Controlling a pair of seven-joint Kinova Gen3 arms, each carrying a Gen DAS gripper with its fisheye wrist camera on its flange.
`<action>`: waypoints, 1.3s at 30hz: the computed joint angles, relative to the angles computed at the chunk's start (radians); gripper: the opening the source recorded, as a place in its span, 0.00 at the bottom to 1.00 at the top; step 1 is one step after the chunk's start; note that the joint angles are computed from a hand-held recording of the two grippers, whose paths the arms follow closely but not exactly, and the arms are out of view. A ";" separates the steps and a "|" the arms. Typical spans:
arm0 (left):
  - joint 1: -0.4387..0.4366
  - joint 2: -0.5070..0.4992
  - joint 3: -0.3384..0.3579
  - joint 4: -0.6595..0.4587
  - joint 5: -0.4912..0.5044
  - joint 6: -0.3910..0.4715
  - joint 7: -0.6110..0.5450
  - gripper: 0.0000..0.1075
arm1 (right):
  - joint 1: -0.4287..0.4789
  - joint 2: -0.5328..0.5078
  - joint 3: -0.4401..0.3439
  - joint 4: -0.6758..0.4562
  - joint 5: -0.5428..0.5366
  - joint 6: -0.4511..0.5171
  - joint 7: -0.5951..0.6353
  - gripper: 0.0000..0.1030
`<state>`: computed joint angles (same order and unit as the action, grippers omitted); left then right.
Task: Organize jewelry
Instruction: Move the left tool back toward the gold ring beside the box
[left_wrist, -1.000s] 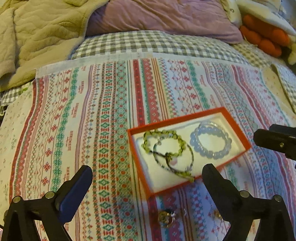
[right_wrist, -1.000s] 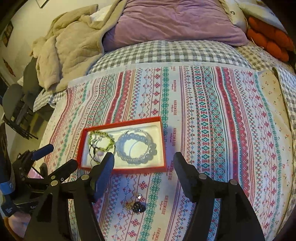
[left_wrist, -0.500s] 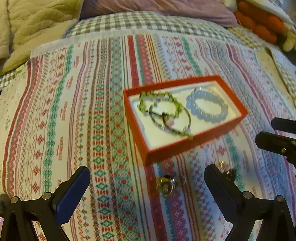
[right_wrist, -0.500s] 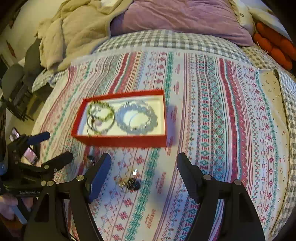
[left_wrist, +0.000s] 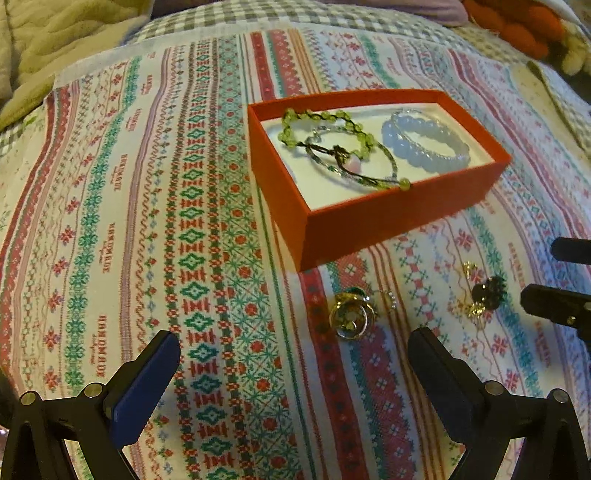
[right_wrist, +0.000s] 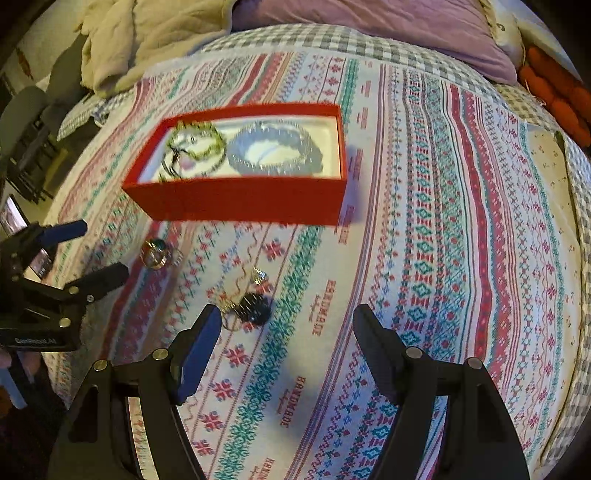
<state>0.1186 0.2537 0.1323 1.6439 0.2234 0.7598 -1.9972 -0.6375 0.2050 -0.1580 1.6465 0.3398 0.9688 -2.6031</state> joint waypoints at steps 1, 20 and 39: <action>-0.006 -0.002 0.006 0.015 0.011 -0.018 -0.021 0.94 | -0.006 0.001 0.001 0.012 0.011 -0.008 -0.011 0.74; -0.107 0.033 0.066 0.083 0.271 -0.091 -0.304 0.78 | -0.062 0.022 0.000 0.092 0.147 -0.045 -0.109 0.74; -0.048 0.056 0.056 0.040 0.230 -0.067 -0.267 0.21 | -0.063 0.023 -0.001 0.078 0.119 -0.045 -0.076 0.74</action>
<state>0.0707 0.3101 0.1881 1.6837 0.4532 0.6926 -2.2639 -0.7010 0.2285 -0.1589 1.7245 0.4586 0.9238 -2.6789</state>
